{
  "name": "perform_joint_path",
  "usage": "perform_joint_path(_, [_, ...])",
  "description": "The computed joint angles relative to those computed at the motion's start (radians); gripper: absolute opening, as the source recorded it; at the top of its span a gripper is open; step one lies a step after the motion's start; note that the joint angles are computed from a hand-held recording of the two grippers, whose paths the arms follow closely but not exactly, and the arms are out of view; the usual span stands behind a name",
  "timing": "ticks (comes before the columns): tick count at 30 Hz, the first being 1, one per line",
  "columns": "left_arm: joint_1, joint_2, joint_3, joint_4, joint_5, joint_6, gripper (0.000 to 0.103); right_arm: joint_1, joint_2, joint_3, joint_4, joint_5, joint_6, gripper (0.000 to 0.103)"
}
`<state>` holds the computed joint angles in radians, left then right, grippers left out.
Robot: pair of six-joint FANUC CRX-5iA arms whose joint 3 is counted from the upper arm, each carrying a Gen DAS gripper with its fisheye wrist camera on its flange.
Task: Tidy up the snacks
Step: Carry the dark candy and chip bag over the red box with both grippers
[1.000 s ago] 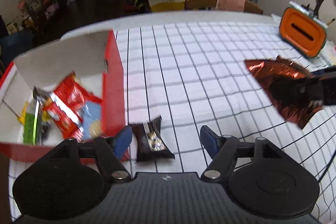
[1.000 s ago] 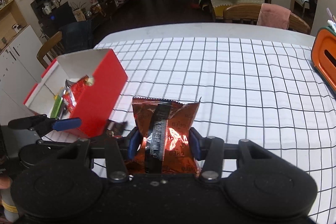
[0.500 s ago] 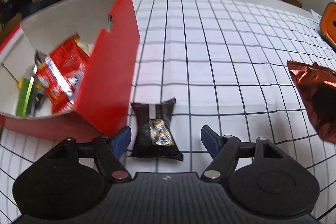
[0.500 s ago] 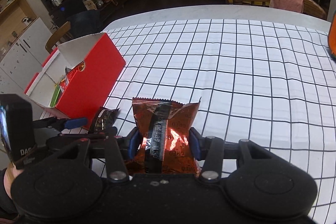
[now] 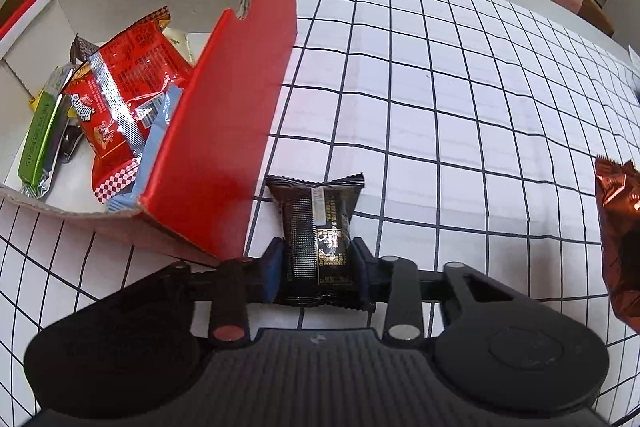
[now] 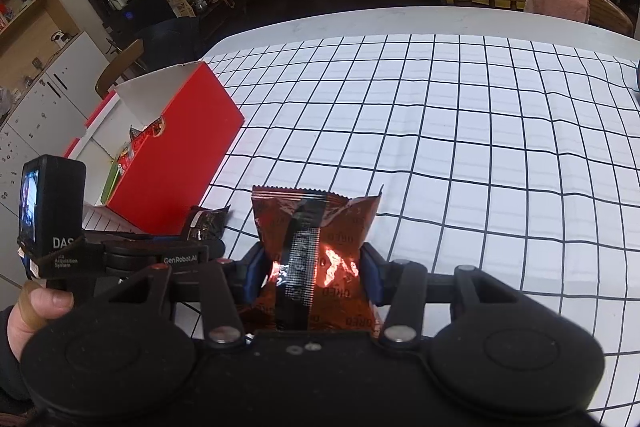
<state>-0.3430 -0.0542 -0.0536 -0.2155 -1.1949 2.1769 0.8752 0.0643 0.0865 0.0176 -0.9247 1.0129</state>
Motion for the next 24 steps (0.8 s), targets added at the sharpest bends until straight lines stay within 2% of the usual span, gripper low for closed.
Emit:
perform_joint_path(9, [0.046, -0.061, -0.045, 0.066, 0.024, -0.042, 0.032, 0.033, -0.02, -0.011, 0.046, 0.002, -0.047, 0.047])
perform_joint_path(14, [0.09, -0.125, -0.076, 0.157, 0.03, -0.129, 0.032, 0.066, -0.025, -0.001, 0.091, -0.002, -0.087, 0.047])
perform_joint_path(20, [0.135, -0.203, -0.1, 0.209, 0.03, -0.235, 0.032, 0.115, -0.011, 0.027, 0.149, -0.006, -0.141, 0.047])
perform_joint_path(24, [0.193, -0.26, -0.124, 0.282, 0.018, -0.327, 0.032, 0.148, 0.016, 0.063, 0.186, -0.008, -0.174, 0.047])
